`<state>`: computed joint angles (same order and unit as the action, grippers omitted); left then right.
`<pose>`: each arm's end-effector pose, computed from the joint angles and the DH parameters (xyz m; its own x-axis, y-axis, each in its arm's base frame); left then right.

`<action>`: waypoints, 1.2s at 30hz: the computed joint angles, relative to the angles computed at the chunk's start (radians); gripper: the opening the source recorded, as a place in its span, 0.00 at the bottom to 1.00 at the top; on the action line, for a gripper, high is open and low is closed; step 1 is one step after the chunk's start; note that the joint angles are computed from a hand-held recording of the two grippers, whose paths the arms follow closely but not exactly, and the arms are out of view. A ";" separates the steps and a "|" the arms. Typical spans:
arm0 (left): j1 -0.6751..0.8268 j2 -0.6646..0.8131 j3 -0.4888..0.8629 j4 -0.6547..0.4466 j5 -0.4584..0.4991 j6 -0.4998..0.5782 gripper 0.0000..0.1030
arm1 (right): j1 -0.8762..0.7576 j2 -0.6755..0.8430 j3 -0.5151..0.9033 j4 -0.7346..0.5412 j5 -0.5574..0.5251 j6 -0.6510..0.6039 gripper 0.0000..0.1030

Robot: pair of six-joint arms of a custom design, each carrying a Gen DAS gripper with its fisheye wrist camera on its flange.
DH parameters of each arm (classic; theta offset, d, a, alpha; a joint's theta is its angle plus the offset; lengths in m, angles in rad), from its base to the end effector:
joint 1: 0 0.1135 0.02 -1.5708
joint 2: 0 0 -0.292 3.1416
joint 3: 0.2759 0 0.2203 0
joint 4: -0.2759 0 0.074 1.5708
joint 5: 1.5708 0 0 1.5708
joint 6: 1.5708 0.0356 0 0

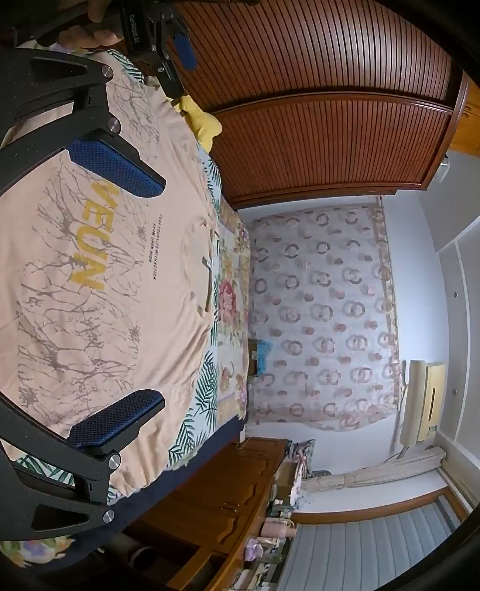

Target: Fold small clothes

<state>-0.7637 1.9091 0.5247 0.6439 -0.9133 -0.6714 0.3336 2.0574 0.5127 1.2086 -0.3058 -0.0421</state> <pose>0.2259 -0.1773 0.1272 -0.3819 -0.1606 -0.9101 -0.3026 0.9522 -0.0411 0.3026 0.1162 0.1257 -0.2869 -0.1419 -0.9474 -0.5934 0.8027 0.0595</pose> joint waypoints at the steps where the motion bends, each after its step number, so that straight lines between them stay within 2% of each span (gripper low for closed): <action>1: 0.000 -0.001 0.002 -0.006 0.000 -0.006 1.00 | 0.000 0.002 -0.001 0.005 -0.002 0.004 1.00; 36: -0.002 -0.005 0.012 -0.017 -0.005 -0.006 1.00 | -0.005 0.009 0.006 0.006 -0.012 0.009 1.00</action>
<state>-0.7658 1.9042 0.5362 0.6265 -0.9187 -0.6772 0.3284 2.0666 0.5192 1.2141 -0.3177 -0.0329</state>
